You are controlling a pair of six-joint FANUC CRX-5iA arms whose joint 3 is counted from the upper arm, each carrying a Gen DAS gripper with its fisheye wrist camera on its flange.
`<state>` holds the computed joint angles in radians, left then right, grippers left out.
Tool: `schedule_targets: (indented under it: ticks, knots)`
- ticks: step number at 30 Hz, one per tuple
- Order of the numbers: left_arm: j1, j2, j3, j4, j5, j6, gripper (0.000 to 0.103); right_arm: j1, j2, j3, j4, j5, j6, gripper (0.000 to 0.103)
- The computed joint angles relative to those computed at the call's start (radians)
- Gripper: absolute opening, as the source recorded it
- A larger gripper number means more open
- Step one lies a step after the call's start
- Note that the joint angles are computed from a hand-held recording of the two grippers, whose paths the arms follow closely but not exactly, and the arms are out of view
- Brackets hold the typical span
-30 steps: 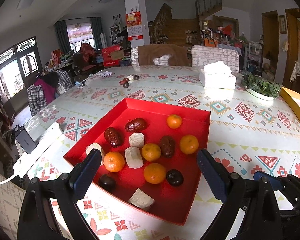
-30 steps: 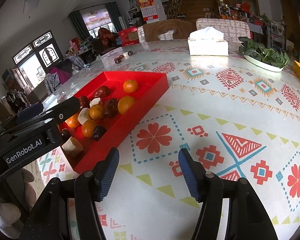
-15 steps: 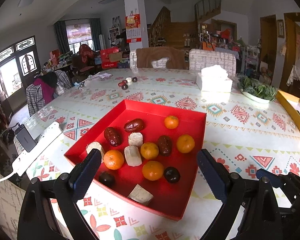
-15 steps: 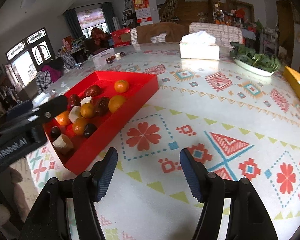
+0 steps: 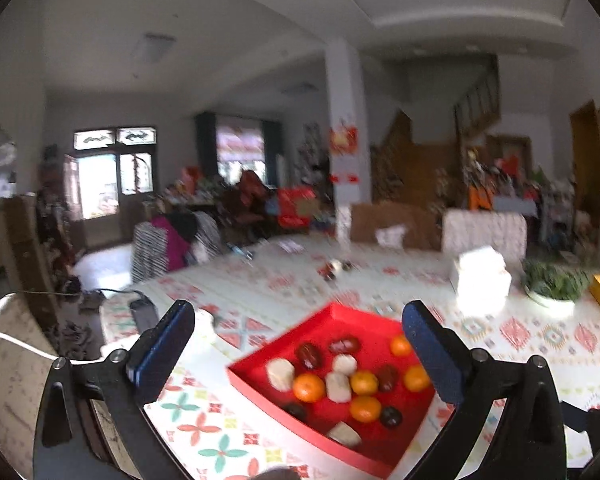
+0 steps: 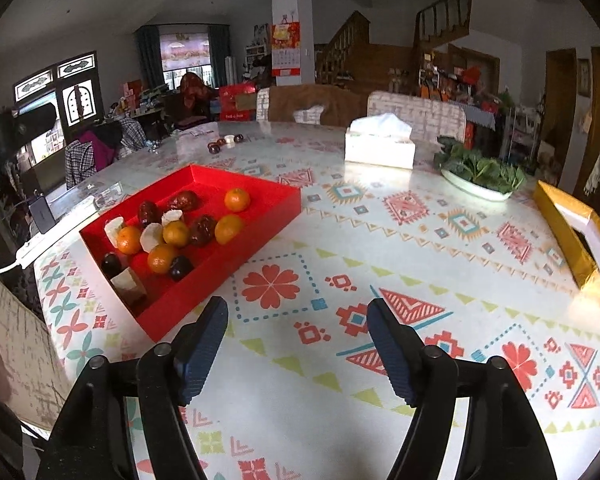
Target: Organize fruits
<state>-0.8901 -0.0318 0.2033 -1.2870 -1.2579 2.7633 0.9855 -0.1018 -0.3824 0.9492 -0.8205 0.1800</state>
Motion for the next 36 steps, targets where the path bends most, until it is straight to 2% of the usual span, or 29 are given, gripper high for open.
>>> schedule_targets:
  ticks: [4,9,17,21,36]
  knots:
    - [0.048,-0.034,-0.017,0.100,0.068,-0.044,0.103,0.009,-0.008,-0.003,0.029,0.000,0.016,0.080]
    - [0.095,-0.002,0.015,0.201,0.069,-0.108,0.103,0.013,-0.012,-0.003,0.040,0.011,0.029,0.083]
    - [0.191,0.042,0.026,0.392,0.130,-0.228,0.103,-0.002,0.001,0.008,-0.036,0.050,0.068,0.084]
    - [0.208,0.060,0.031,0.425,0.143,-0.266,0.103,-0.008,0.011,0.016,-0.060,0.054,0.080,0.084]
    - [0.262,0.065,0.003,0.499,0.183,-0.298,0.103,-0.006,0.048,0.045,-0.106,0.061,0.128,0.084]
